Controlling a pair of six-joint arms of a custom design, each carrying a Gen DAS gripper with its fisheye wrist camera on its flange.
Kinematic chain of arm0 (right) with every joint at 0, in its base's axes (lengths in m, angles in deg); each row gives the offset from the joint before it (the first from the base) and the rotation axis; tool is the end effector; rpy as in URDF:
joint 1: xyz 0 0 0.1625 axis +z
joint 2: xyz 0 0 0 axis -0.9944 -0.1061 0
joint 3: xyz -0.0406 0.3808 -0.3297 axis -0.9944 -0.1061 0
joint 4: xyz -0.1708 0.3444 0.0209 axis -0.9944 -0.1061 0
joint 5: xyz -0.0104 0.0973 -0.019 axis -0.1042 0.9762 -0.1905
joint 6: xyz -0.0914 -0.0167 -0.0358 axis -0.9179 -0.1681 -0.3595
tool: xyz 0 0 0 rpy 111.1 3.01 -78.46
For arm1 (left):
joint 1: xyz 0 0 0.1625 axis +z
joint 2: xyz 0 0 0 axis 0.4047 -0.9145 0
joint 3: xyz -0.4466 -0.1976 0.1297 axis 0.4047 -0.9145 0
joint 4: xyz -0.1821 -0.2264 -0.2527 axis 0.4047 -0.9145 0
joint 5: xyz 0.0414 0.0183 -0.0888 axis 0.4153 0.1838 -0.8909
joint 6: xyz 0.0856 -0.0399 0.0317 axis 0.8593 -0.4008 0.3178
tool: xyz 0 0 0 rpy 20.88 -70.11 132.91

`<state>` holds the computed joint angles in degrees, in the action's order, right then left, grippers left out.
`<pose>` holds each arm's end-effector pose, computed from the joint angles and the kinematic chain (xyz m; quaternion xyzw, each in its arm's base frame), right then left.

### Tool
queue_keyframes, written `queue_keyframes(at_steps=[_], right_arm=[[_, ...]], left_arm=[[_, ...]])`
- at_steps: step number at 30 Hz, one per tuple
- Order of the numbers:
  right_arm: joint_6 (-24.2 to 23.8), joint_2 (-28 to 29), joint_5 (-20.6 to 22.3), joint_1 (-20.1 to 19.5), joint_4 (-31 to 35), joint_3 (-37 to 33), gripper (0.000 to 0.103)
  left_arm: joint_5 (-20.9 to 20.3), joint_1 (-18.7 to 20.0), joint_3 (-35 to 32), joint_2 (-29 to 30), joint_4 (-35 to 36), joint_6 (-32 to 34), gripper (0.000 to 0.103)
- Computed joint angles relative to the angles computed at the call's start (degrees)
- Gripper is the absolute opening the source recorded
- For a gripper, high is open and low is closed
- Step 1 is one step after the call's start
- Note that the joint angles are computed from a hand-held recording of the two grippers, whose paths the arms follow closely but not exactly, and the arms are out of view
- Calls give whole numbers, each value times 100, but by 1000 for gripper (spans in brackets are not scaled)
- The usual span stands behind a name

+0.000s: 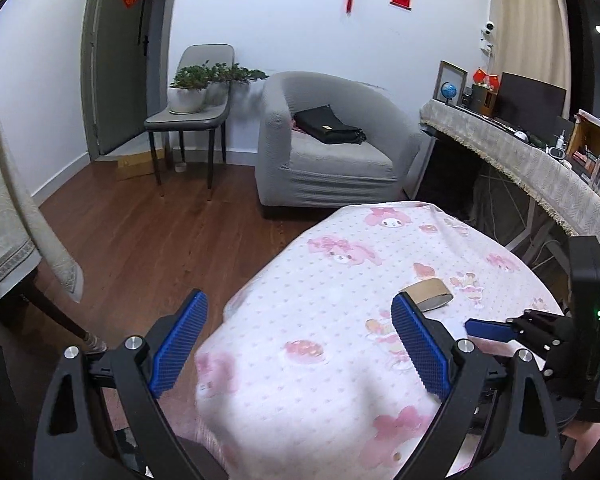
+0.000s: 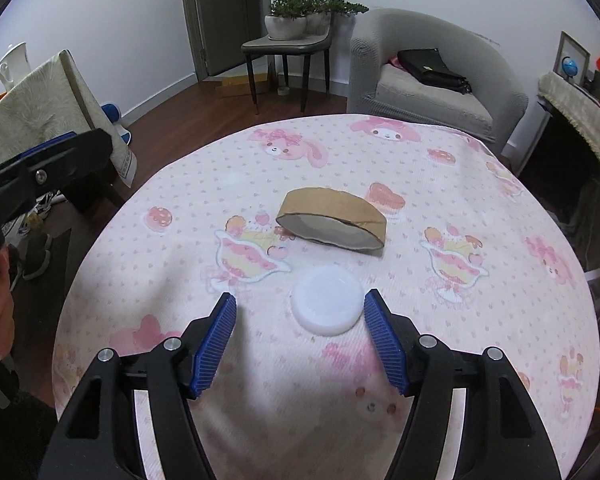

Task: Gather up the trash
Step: 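Grasp the white round lid with the right tool while the left tool grasps the brown tape roll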

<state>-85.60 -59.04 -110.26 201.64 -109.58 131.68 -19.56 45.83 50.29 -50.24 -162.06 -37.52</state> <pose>0.3987 -0.6145 -0.0398 0.2234 -0.8863 0.2592 0.3121 -0.0436 -0.6282 0.3751 0.2681 0.8636 -0.3638 0.2235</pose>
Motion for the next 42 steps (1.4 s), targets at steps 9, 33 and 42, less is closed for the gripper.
queue_keyframes(at_steps=[9,33,42], right_arm=[[-72,-34,-72,-82,-2,-8,52],[-37,-947,-5,-384,-1179,1335,40],[-184,-1114,68,-448,-1448,1654,40]], left_arm=[[6,-84,-116,296,28,21,95],[-41,-468,-130,894,374,-459,95],[451,-588,-238,1202,509,-745,95]])
